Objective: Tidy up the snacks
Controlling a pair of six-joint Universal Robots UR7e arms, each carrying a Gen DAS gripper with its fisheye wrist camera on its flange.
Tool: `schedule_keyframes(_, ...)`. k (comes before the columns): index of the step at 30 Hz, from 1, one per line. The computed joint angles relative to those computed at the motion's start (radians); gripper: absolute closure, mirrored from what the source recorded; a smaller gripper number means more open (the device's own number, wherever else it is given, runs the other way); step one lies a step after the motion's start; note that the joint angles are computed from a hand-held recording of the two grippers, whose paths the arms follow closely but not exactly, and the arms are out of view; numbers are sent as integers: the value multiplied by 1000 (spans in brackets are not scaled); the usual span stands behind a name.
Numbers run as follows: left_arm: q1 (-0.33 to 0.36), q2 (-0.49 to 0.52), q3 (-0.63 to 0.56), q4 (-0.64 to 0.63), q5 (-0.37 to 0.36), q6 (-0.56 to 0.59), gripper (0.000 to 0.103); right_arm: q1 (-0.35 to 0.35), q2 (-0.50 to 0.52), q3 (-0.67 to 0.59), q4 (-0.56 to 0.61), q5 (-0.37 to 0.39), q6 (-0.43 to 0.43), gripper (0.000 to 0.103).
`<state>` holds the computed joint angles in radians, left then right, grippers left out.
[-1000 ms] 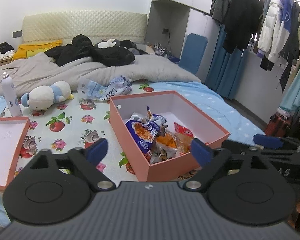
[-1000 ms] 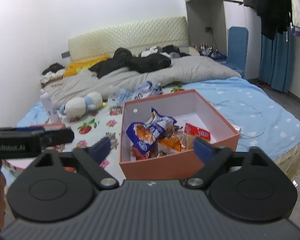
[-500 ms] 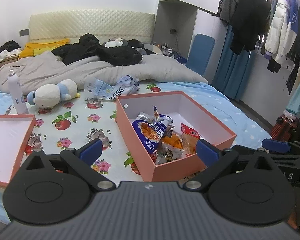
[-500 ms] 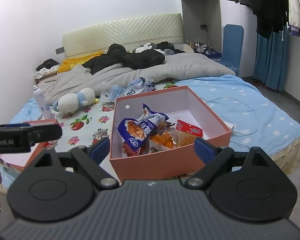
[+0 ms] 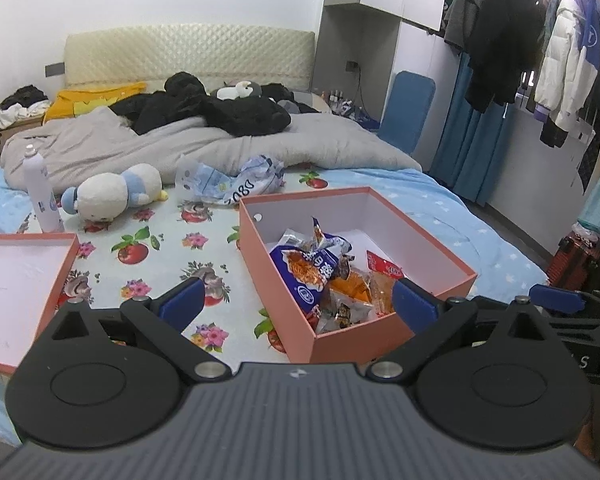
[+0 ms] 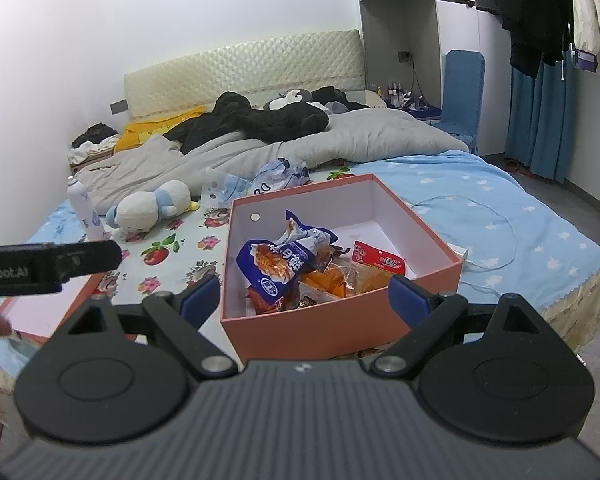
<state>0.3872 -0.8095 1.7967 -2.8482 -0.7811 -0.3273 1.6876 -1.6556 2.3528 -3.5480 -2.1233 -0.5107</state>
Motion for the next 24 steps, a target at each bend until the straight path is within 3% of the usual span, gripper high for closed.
schedule_keyframes(24, -12, -7, 22, -28, 18, 7, 2, 19, 22, -8, -32, -36, -2, 11)
